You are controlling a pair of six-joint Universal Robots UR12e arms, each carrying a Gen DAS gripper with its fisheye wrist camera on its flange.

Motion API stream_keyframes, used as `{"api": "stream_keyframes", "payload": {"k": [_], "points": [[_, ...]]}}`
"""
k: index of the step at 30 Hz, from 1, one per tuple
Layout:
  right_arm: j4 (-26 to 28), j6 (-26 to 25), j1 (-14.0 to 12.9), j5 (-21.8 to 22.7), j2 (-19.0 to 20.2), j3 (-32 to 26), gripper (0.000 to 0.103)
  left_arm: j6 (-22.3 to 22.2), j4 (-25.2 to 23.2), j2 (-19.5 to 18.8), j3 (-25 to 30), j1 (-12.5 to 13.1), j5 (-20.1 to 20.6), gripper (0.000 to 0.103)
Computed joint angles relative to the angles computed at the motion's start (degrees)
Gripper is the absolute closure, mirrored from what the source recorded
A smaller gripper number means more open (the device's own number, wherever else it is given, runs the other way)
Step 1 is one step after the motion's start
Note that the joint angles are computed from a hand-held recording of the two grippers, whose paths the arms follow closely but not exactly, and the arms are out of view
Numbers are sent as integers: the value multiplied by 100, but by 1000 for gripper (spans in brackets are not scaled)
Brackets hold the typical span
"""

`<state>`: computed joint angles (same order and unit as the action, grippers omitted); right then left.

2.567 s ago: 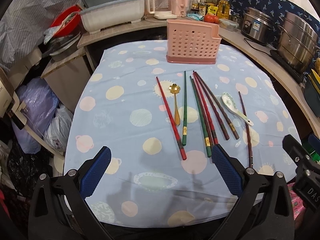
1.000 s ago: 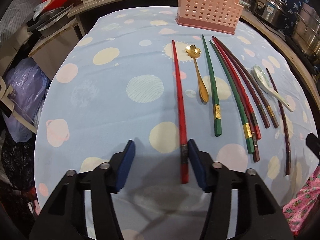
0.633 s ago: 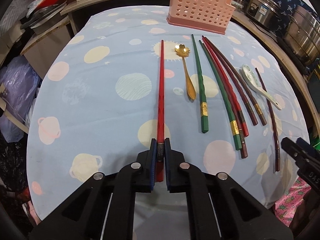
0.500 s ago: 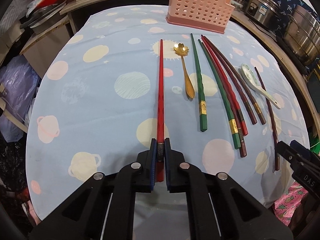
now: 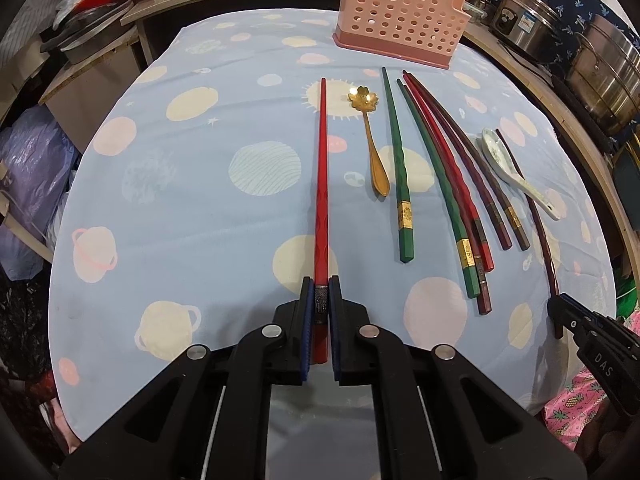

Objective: Organize utensils
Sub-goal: 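Lift both held chopsticks and carry them over the pink utensil holder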

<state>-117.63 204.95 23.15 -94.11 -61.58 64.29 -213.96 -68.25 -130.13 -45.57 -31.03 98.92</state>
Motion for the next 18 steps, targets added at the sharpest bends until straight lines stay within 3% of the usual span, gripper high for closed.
{"api": "stream_keyframes", "payload": {"k": [6, 18], "points": [[-199, 63, -35, 55, -71, 95, 96, -38, 138, 80, -121, 11, -84, 96], [-895, 70, -77, -132, -203, 31, 96, 25, 629, 262, -119, -6, 132, 96]]}}
